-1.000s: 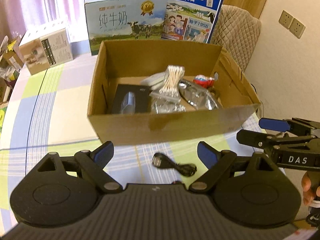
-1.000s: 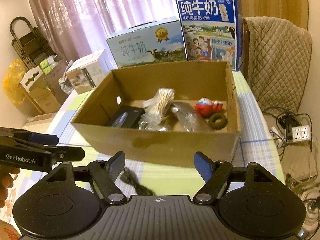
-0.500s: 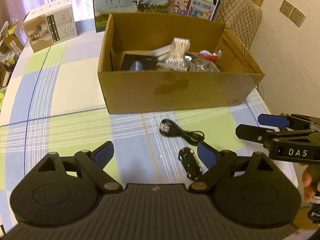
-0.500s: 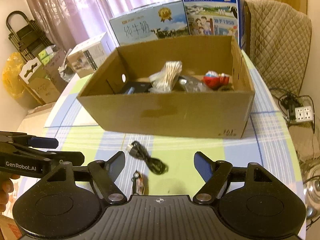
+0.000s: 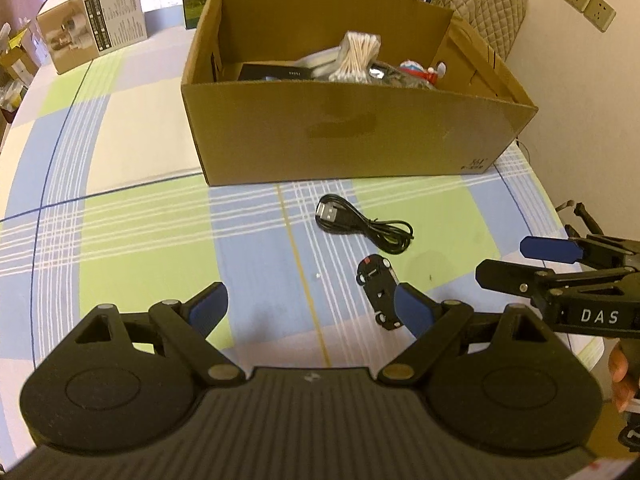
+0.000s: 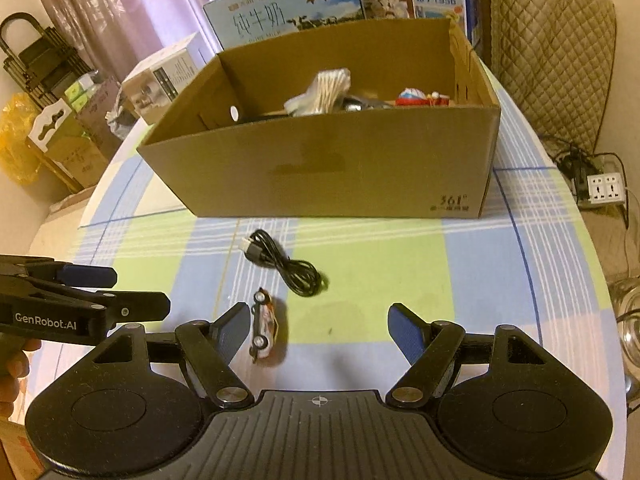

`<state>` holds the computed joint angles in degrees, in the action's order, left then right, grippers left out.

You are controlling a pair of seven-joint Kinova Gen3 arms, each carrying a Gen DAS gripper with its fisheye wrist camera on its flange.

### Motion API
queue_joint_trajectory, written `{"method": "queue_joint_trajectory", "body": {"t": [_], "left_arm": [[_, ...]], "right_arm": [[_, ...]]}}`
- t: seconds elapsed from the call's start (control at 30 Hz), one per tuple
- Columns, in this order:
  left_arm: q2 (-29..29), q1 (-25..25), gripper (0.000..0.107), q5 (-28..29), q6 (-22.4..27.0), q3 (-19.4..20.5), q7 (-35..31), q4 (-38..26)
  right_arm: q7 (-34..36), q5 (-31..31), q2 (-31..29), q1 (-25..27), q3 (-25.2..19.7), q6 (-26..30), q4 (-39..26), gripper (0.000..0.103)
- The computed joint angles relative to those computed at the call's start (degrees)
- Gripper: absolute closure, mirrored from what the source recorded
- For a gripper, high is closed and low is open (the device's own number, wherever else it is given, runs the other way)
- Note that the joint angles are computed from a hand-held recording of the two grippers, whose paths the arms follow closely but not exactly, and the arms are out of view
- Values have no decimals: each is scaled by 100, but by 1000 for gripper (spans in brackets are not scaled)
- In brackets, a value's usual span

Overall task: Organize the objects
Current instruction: 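Move both grippers back out of the box toward the toy car and cable, then lower the left gripper onto the small toy car and close it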

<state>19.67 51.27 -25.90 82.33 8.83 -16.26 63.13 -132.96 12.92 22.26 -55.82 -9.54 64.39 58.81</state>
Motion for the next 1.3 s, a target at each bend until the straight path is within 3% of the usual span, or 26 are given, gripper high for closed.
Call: {"method": "queue_joint_trajectory", "body": {"t": [0.8,1.3], "left_arm": [[383,-41,22,303,-122,-89,-37,-82],[980,-69,30,606,-179,-265,-583,-658]], "right_arm": [[378,-376,104,326,-14,47,153,30],[453,-503,38,611,2,76,367,30]]}}
